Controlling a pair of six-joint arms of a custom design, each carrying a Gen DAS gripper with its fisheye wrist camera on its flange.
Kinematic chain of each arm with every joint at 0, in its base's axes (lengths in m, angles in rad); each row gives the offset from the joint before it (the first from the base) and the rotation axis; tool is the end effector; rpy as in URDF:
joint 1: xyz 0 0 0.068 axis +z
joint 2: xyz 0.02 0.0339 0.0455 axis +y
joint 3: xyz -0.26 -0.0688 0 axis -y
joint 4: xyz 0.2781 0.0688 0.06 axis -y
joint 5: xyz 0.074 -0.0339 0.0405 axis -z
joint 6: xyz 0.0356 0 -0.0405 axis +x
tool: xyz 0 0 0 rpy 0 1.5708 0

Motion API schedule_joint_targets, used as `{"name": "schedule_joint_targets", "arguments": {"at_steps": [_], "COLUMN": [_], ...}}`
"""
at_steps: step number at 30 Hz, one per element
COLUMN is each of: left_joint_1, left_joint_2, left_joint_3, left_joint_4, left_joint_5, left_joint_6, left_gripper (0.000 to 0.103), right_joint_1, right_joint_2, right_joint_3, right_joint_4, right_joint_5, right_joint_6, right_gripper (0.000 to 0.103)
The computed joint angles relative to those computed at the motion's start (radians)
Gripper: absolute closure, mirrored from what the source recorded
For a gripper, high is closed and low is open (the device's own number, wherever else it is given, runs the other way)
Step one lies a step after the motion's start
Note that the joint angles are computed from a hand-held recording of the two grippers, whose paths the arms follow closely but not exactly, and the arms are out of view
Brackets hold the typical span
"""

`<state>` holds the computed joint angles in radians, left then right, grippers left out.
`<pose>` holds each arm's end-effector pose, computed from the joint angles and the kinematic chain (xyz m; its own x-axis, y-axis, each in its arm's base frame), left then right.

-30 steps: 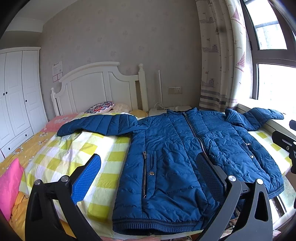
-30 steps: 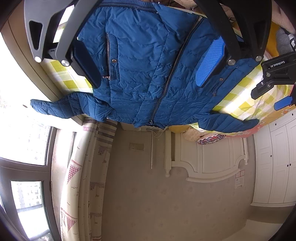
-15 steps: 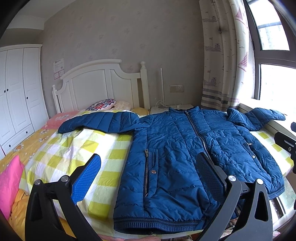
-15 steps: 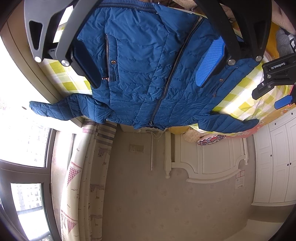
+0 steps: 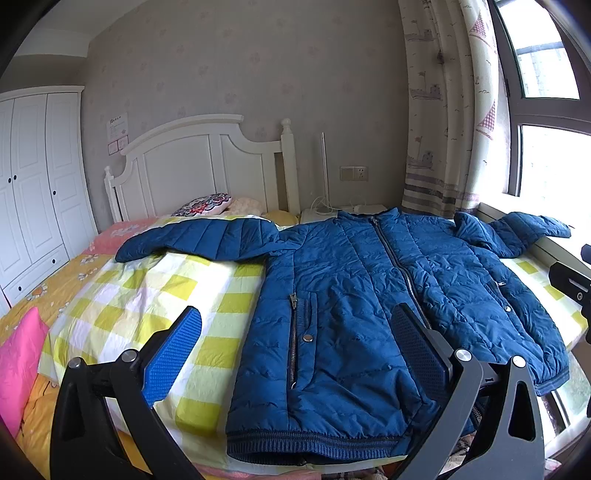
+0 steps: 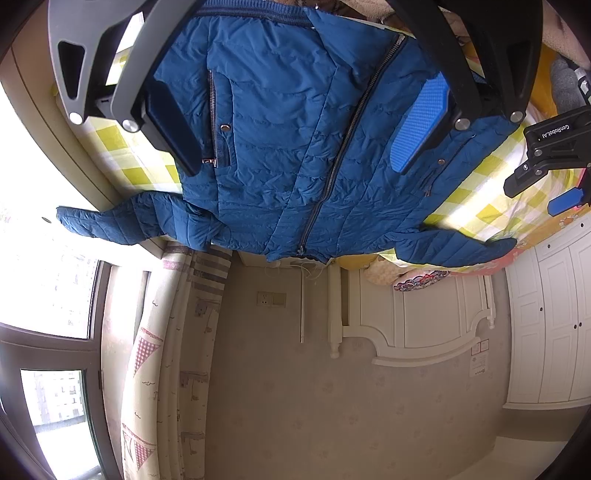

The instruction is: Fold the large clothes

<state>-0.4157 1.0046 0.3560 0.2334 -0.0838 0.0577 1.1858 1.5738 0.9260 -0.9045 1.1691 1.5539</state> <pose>0.2195 -0.0936 0.1686 -0.3492 0.2170 -0.9116 0.3531 0.9316 0.0865 0.1357 0.2475 0.1656 -0.3623 0.1469 -0.9204 0.3694 0.9293 0.0029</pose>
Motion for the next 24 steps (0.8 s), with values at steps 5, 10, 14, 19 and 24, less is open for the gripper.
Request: {"name": "schedule_joint_targets", "arguments": {"at_steps": [5,10,14,19,24], "left_joint_1": [-0.001,0.001,-0.002,0.003,0.004], "left_joint_2": [0.005,0.002,0.004,0.009,0.011], "left_joint_3": [-0.001,-0.007,0.001,-0.002,-0.003], "left_joint_4": [0.005,0.008,0.002,0.008,0.012], "left_joint_5": [-0.002,0.0,-0.002,0.0,0.002], "left_joint_6": [0.0,0.001,0.0,0.001,0.001], "left_gripper": [0.004,0.004,0.004,0.004,0.004], "right_joint_1": [-0.001,-0.002,0.0,-0.001,-0.001], "right_joint_2": [-0.002,-0.002,0.0,-0.001,-0.003], "right_joint_3": [-0.005,-0.007,-0.006,-0.006,-0.007], "right_joint_4": [0.013,0.018,0.015,0.015,0.016], "right_joint_5": [-0.002,-0.003,-0.003,-0.003,-0.004], "right_joint_6": [-0.009,-0.011,-0.006,-0.008,-0.009], "right_gripper": [0.002,0.002,0.002,0.002,0.002]}}
